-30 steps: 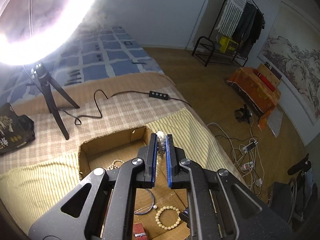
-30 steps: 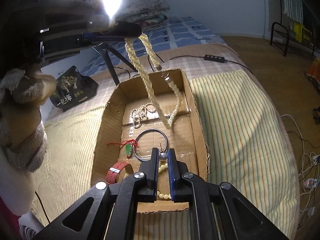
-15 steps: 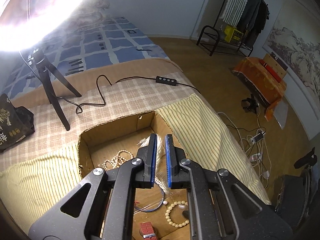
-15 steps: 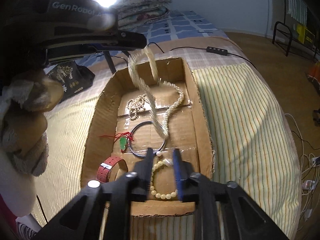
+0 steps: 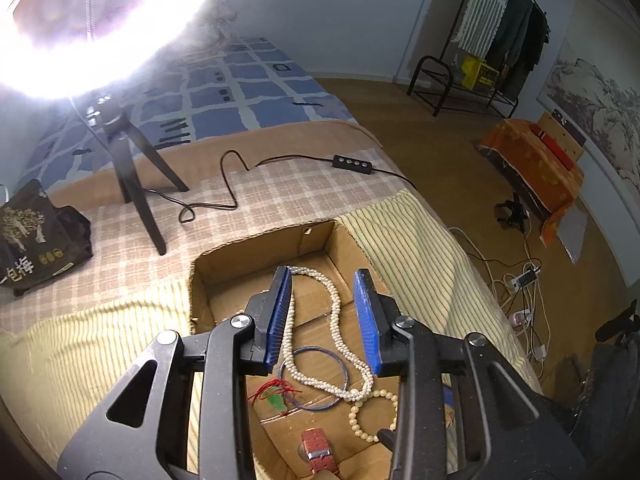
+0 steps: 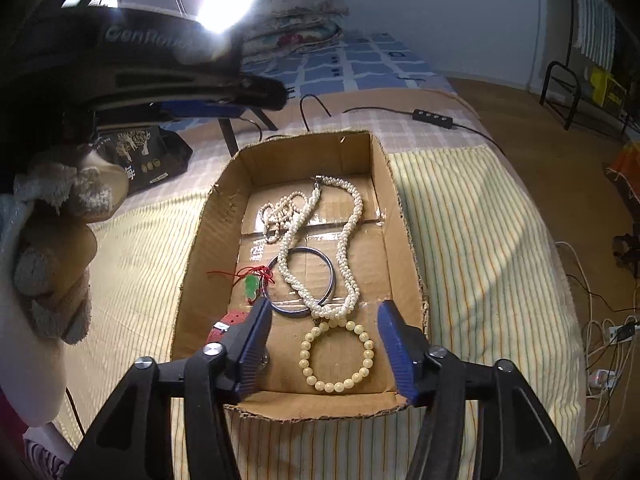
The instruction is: Organize jewelry
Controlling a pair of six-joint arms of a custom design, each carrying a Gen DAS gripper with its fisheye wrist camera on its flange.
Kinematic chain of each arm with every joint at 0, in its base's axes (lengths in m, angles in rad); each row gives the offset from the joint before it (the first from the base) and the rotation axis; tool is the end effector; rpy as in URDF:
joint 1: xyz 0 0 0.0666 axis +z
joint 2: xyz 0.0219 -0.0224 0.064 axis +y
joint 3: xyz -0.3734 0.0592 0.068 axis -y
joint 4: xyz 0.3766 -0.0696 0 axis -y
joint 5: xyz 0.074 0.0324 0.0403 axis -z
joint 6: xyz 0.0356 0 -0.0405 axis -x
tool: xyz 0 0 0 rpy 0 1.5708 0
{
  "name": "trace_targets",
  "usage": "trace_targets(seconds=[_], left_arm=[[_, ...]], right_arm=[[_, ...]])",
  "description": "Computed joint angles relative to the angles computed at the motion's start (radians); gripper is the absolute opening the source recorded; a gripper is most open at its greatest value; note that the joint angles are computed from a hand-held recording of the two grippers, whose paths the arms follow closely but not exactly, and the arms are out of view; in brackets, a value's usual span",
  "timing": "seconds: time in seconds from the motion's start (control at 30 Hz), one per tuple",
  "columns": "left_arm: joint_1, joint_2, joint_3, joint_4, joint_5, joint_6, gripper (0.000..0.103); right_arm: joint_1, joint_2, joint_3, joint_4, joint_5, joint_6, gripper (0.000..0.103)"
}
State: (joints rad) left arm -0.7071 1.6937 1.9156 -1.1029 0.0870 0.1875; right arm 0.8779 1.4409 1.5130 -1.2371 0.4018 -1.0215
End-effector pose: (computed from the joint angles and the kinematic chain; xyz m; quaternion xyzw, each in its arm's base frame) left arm 0.4326 -0.3743 0.4912 0.2557 0.9049 -0.1830 0.2868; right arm 0.3039 0.3437 0.4386 0.1090 0.9544 0.0468 0.2739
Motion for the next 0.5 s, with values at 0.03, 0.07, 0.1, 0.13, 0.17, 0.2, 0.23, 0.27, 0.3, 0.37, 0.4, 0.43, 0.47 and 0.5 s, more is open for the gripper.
trace_targets(seconds=[0.03,0.07,0.1,0.13,0.17,0.2,0.23,0.27,0.3,0.37,0.4,0.43,0.47,0.5], left_arm=[[0.002,-0.009,-0.005,0.002,-0.005,-0.001,0.032],[0.002,-0.019,-0.012,0.003,-0.011,-0.002,0.032],[0.003,-0.028,-0.018,0.004,-0.016,-0.005,0.032],[0.005,-0.04,-0.026,0.005,-0.021,-0.008,0.032],[0.006,-0.046,-0.029,0.005,-0.025,-0.01,0.032],[0.007,-0.056,-0.035,0.006,-0.031,-0.013,0.032],[0.009,-0.066,-0.041,0.005,-0.04,-0.013,0.032],[0.009,-0.073,-0.044,0.004,-0.045,-0.012,0.033],[0.011,-0.085,-0.052,0.005,-0.05,-0.012,0.037],[0.015,-0.105,-0.066,0.01,-0.057,-0.014,0.04],[0.016,-0.116,-0.073,0.01,-0.065,-0.016,0.041],[0.017,-0.126,-0.079,0.01,-0.072,-0.018,0.042],[0.019,-0.137,-0.086,0.011,-0.076,-0.019,0.043],[0.021,-0.149,-0.095,0.015,-0.081,-0.018,0.045]], right_arm=[[0.002,0.001,0.006,-0.007,0.005,-0.002,0.061],[0.006,0.001,0.014,-0.017,0.012,-0.006,0.063],[0.011,0.001,0.022,-0.027,0.02,-0.01,0.065],[0.016,0.003,0.029,-0.036,0.027,-0.013,0.067],[0.021,0.005,0.039,-0.047,0.036,-0.018,0.07],[0.028,0.008,0.05,-0.06,0.047,-0.021,0.073],[0.032,0.011,0.059,-0.069,0.055,-0.02,0.074],[0.037,0.015,0.069,-0.08,0.063,-0.02,0.074],[0.045,0.021,0.084,-0.097,0.074,-0.022,0.077],[0.058,0.028,0.104,-0.123,0.093,-0.026,0.082],[0.066,0.033,0.118,-0.14,0.106,-0.031,0.085],[0.074,0.039,0.132,-0.158,0.12,-0.037,0.085],[0.08,0.042,0.142,-0.17,0.129,-0.041,0.086],[0.087,0.047,0.156,-0.187,0.139,-0.048,0.086]])
